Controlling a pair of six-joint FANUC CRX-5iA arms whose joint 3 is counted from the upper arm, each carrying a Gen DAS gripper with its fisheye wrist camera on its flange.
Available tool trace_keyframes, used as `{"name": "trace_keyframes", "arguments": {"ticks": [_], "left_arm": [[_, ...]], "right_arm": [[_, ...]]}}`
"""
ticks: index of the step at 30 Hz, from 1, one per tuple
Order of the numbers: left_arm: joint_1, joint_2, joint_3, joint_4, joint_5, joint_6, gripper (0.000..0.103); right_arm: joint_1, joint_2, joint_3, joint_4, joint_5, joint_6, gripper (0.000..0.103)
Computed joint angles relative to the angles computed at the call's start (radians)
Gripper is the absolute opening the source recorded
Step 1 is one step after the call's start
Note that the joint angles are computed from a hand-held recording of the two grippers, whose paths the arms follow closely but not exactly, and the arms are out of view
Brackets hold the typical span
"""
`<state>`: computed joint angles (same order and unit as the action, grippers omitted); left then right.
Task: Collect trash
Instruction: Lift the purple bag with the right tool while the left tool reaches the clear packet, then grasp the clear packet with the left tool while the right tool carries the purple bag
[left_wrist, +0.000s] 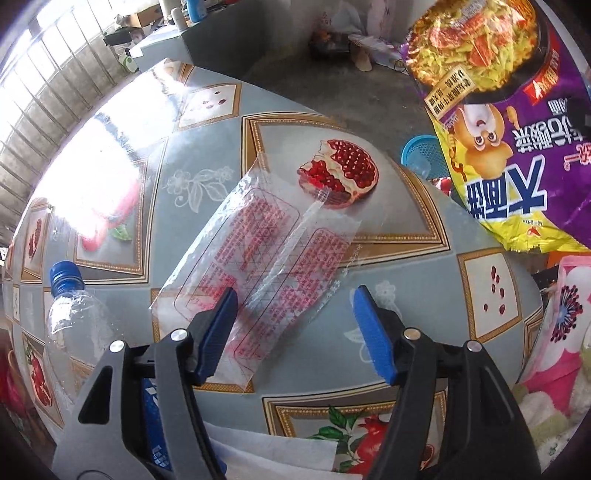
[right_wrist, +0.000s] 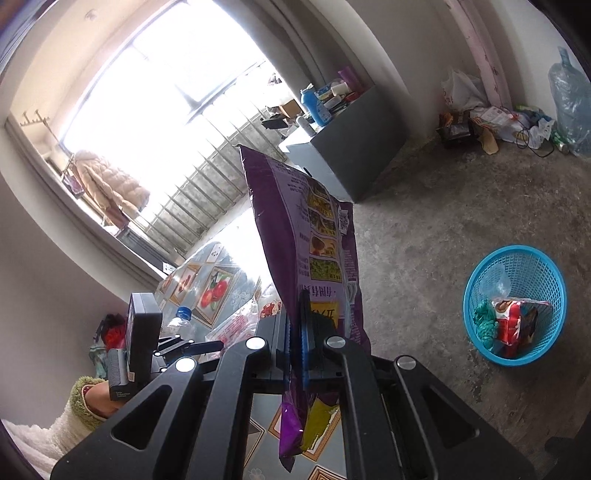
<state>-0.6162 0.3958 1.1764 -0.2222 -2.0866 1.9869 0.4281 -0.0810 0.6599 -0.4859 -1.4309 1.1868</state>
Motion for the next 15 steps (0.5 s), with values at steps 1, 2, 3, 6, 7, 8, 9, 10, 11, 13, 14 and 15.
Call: {"name": "trace_keyframes", "arguments": {"ticks": [1,2,3,6,7,8,9,10,11,13,14,15], "left_arm": [[0.007,-0.004,-0.009,0.015,0.011,0.013,0.055],[0.006,0.005,-0.004,0.019,0.017,0.026,0.053],[0.005,0.009,0.006,0.01,0.012,0.031,0.047],[0.011,0.034,0.044,0.001,0.003,0.036,0.032],[0.015,0.044,0.058,-0.002,-0.001,0.037,0.027],[0.02,0.044,0.058,-0.003,0.001,0.037,0.024],[0.022,0.04,0.052,-0.006,0.006,0.037,0.018],[0.025,0.044,0.055,-0.008,0.008,0.034,0.011],[0.03,0.036,0.041,-0.007,0.017,0.033,0.009],[0.047,0.013,0.0,0.018,0.049,0.046,0.0],[0.053,-0.004,-0.029,0.042,0.07,0.063,0.0],[0.066,-0.017,-0.057,0.075,0.095,0.08,0.0]], "right_arm": [[-0.007,-0.003,-0.003,-0.006,0.001,0.0,0.005],[-0.014,-0.007,-0.008,-0.011,0.002,0.001,0.005],[-0.023,-0.012,-0.013,-0.016,0.004,0.002,0.005],[-0.042,-0.022,-0.023,-0.03,0.008,0.001,0.005],[-0.048,-0.027,-0.028,-0.034,0.01,0.001,0.005],[-0.054,-0.03,-0.032,-0.038,0.012,0.002,0.005],[-0.058,-0.032,-0.032,-0.04,0.013,0.001,0.005],[-0.062,-0.036,-0.036,-0.043,0.015,0.001,0.005],[-0.068,-0.039,-0.04,-0.047,0.015,0.005,0.005],[-0.073,-0.045,-0.046,-0.048,0.019,0.004,0.005],[-0.074,-0.047,-0.048,-0.047,0.02,0.003,0.005],[-0.075,-0.049,-0.049,-0.045,0.02,0.002,0.005]]}}
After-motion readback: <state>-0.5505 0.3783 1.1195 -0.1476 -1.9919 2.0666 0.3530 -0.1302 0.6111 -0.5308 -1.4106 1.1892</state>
